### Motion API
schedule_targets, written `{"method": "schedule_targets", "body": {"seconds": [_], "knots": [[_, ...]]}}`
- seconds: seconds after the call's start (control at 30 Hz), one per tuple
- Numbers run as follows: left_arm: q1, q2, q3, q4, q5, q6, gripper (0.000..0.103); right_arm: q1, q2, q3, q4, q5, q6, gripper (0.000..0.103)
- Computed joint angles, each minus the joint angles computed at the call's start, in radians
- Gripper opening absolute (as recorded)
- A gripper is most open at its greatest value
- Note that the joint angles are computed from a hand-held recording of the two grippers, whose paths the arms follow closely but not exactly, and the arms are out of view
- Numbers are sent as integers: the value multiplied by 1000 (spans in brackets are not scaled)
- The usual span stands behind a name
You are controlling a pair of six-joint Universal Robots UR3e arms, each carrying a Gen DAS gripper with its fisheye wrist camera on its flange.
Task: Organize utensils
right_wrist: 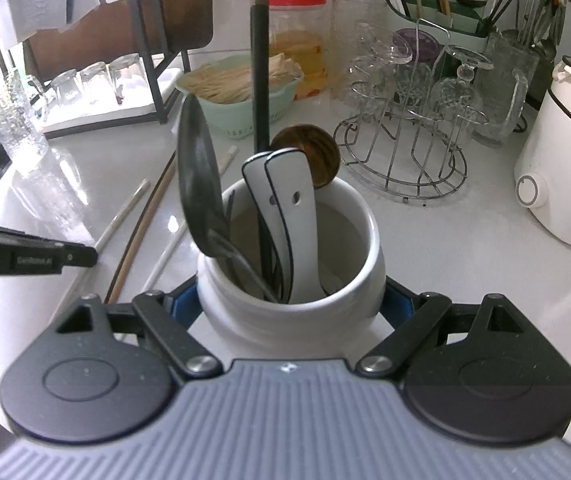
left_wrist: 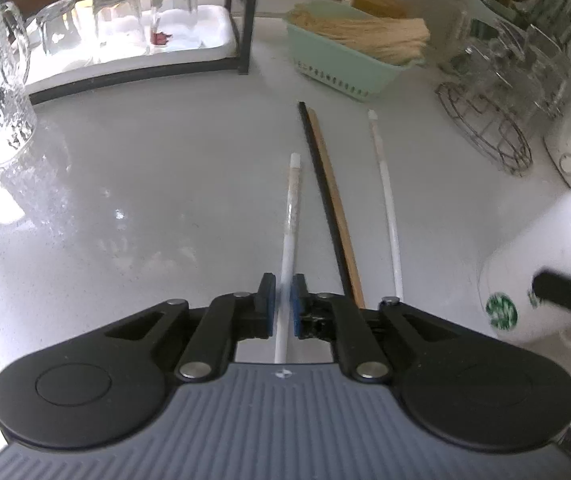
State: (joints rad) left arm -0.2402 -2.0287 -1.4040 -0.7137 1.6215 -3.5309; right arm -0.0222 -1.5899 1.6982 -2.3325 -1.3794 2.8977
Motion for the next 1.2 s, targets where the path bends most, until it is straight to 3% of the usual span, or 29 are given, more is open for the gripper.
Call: {"method": "schedule_targets", "body": {"seconds": [0.03, 0.1, 0.3, 0.53, 0.7, 0.87, 1.0, 1.2], "knots": [[14, -2, 7, -4, -25, -25, 25, 0, -3, 6, -5, 0, 0, 91], [22, -18, 29, 5, -43, -31, 29, 0, -5, 17, -21, 1, 3, 91], [2, -118, 175, -29, 3, 6, 29, 7, -12, 50, -72, -7, 16, 91], [-15, -236, 397, -171, 31, 80, 29, 18, -22, 69, -93, -23, 41, 91], [3, -324, 597, -329, -4, 74, 29, 21, -28, 93, -125, -28, 54, 91], [-4, -420, 794, -457, 24, 97, 27, 25, -28, 94, -126, -34, 62, 91], [-22, -467, 886, -508, 68, 164, 14, 32, -20, 84, -124, -42, 68, 91], [-12, -558, 1106, -670, 42, 222, 13, 38, 13, 19, -63, -47, 63, 91]]}}
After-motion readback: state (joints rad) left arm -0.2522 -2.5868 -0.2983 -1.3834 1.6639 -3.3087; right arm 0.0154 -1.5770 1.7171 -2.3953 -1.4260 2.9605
